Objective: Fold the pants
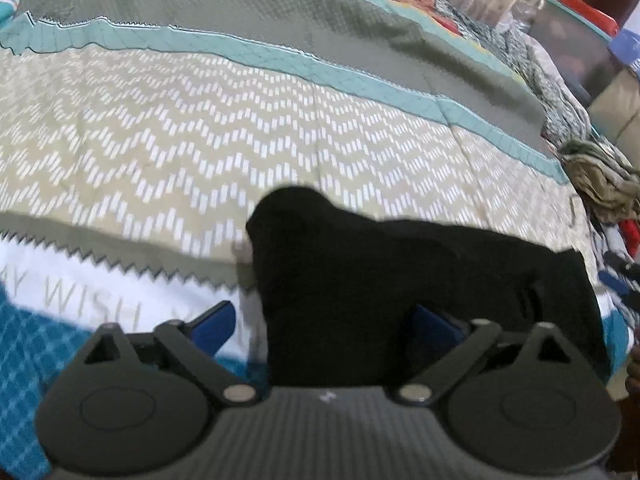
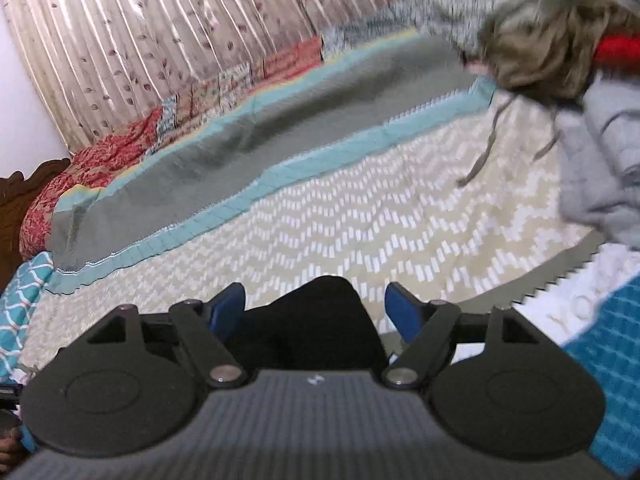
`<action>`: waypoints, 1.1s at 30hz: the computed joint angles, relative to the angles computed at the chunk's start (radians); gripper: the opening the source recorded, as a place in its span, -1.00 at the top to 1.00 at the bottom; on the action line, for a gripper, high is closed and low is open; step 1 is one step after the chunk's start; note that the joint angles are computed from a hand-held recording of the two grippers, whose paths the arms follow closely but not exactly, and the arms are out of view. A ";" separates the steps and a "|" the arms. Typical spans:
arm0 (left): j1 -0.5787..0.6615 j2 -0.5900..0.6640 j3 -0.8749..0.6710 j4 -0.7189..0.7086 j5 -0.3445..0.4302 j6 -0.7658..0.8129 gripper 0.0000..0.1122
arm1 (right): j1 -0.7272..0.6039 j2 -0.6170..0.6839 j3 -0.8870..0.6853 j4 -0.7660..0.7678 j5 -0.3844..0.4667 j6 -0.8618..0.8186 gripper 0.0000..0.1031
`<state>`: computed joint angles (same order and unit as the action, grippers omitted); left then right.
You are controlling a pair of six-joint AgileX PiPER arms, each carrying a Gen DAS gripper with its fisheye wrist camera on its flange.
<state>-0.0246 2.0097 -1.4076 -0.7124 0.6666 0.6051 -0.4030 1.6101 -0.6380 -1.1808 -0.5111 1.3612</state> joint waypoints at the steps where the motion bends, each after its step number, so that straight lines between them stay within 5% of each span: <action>1: -0.008 0.028 -0.035 0.006 0.011 -0.006 -0.01 | -0.003 0.040 -0.042 -0.073 0.003 0.069 -0.53; 2: -0.020 0.037 -0.042 0.026 0.002 -0.020 0.15 | 0.007 0.086 -0.093 -0.169 0.016 0.167 -0.46; 4: -0.058 0.040 -0.051 0.105 -0.049 -0.084 0.47 | 0.023 0.157 -0.160 -0.347 -0.007 0.354 0.32; 6: -0.082 -0.007 -0.011 0.149 -0.087 -0.116 0.59 | 0.078 0.117 -0.148 -0.392 0.073 0.410 0.68; 12: -0.051 -0.126 -0.025 0.032 -0.105 -0.012 0.63 | 0.049 -0.110 -0.055 -0.172 0.000 0.285 0.71; 17: -0.147 0.020 -0.255 0.468 -0.180 -0.444 0.53 | 0.164 -0.010 -0.178 0.074 0.147 0.118 0.70; 19: -0.183 0.150 -0.415 0.668 -0.087 -0.599 0.09 | 0.233 0.119 -0.275 0.203 0.293 -0.006 0.54; 20: -0.198 0.207 -0.481 0.762 -0.021 -0.662 0.11 | 0.262 0.182 -0.318 0.208 0.372 -0.012 0.18; 22: -0.201 0.234 -0.492 0.831 0.029 -0.736 0.21 | 0.267 0.243 -0.320 0.197 0.409 0.005 0.10; 25: -0.142 0.102 -0.278 0.681 -0.105 -0.640 0.17 | 0.155 0.155 -0.133 0.333 0.187 -0.143 -0.12; 27: -0.116 0.051 -0.214 0.616 -0.154 -0.598 0.17 | 0.061 0.113 -0.041 0.284 0.050 -0.110 -0.19; 33: -0.060 0.005 -0.187 0.144 -0.129 -0.189 0.31 | -0.052 0.057 0.101 0.168 -0.124 0.036 -0.20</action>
